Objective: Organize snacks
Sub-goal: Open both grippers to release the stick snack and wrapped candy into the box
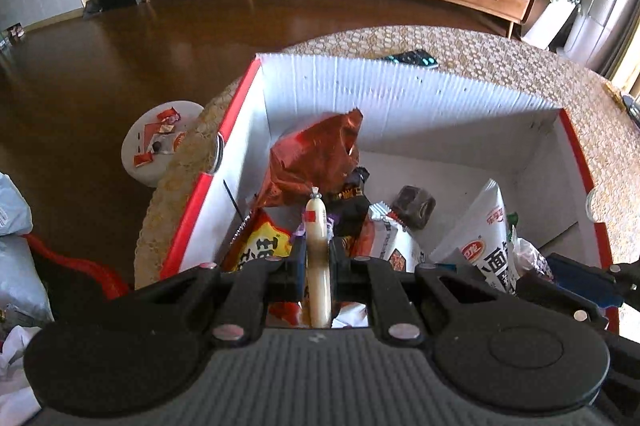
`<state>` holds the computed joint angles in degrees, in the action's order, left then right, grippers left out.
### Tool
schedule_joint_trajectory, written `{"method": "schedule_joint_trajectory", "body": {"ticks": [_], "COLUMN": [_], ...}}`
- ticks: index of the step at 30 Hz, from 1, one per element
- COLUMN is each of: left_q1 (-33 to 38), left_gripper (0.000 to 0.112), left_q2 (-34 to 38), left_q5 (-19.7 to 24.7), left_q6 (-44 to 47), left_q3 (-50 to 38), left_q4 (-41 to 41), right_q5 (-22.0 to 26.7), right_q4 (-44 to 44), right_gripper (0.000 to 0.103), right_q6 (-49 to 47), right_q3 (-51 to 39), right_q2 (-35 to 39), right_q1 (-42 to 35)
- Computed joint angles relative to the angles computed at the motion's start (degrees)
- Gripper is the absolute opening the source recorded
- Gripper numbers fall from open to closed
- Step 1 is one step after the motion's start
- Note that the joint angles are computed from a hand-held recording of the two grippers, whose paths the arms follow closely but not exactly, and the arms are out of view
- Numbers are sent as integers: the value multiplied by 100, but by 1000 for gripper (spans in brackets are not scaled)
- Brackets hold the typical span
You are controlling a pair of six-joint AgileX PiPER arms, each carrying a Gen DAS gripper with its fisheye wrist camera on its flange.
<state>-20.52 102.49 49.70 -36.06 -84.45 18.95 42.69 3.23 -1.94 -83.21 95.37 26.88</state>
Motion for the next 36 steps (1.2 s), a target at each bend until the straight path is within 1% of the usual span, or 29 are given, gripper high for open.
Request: {"method": "schedule_joint_trajectory", "body": {"ticks": [10,21,28,32,33,36], "left_q1": [-114,-182,-215,-226,-244,-378], "left_gripper": [11,13,13,13,13,13], "left_q2": [41,15,-107,-237,-268,-428], "left_q5": [-112,-137,-160,-217,-223,-253], "left_q6": [-61,-149,-235,-295,-315,-504], "left_q3": [135,196,325,452,478,627], "left_q4": [91,155,103,35,39,263], "right_q5": [22,-39,-88,-130,-125,-131], "right_q4": [55,6,161,275,296,354], "right_gripper": [16,20,27,35,35,42], "right_q6": [-41,93,109,59,39,2], "right_q3": [71,269,373,471,489,555], "right_q2": [30,-96,-249,-386,-425,-572], "right_q1": [-56,-63,-150,-189,-198,-225]}}
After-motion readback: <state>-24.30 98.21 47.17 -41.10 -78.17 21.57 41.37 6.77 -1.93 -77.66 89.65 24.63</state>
